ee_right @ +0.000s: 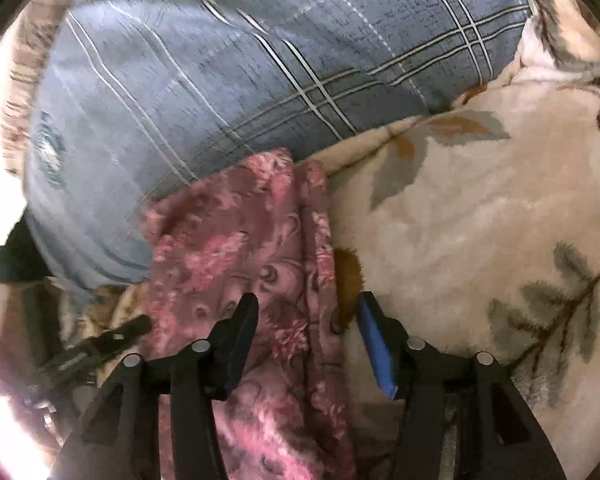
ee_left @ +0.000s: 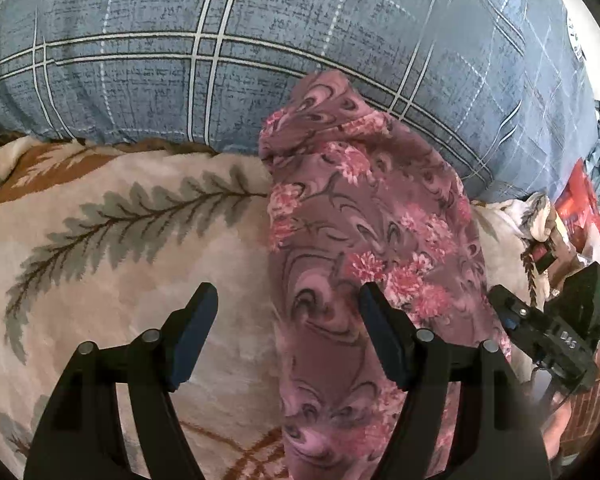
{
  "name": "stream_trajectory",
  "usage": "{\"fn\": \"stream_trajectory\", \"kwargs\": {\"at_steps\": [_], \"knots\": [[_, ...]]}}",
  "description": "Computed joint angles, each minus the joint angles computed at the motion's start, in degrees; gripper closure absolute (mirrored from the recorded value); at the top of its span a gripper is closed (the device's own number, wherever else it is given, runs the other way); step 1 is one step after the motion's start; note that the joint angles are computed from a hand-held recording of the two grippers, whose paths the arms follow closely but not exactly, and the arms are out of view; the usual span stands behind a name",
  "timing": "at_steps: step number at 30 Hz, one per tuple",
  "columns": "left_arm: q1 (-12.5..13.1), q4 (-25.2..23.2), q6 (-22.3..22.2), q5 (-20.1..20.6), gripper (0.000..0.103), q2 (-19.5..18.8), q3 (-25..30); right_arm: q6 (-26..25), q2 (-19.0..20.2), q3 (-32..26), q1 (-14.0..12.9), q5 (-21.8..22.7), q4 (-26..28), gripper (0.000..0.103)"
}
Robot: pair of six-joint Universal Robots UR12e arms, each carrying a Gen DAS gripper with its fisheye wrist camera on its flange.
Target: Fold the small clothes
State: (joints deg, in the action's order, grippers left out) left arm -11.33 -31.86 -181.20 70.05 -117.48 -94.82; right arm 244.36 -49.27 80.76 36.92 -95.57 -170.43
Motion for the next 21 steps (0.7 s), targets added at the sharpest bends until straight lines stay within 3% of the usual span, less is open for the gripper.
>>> {"fn": "stream_trajectory", "kwargs": {"at_steps": [4,9,11,14,16,18,21], "knots": [[0.07,-0.38,0.18,-1.35,0.030,0.17,-0.46,-3.83,0.22,0.28,-0.34,3.72,-1.87,0.043],[1.87,-10.71,1.59,-15.18,0.028,-1.46,1.34,-5.07,1.45,-1.00,-0.63,5.89,-3.72,0.042],[1.83,-9.33,1.61,-16.81,0.020,-1.53,0.93,-5.05,2.06,-1.78,-0.71,6.41,-4.04,0.042],[1.82,-8.51,-0.96,-18.33,0.022,-1.96,0.96,-6.13,2.60,-3.74,-0.77,6.61,-0.62,0.042],[2.18,-8.29,-2.88,-19.54,0.040,-2.02,1.04,-7.78,2.72,-5.01,-0.40,5.56,2.52,0.062],[2.41,-8.60,-3.26,-19.39,0.066,-1.97,1.12,-8.12,2.49,-4.74,-0.12,4.09,2.75,0.070],[3.08,-9.56,-2.87,-20.10,0.081,-1.66,1.05,-7.61,2.24,-3.84,0.35,1.95,0.70,0.078]]}}
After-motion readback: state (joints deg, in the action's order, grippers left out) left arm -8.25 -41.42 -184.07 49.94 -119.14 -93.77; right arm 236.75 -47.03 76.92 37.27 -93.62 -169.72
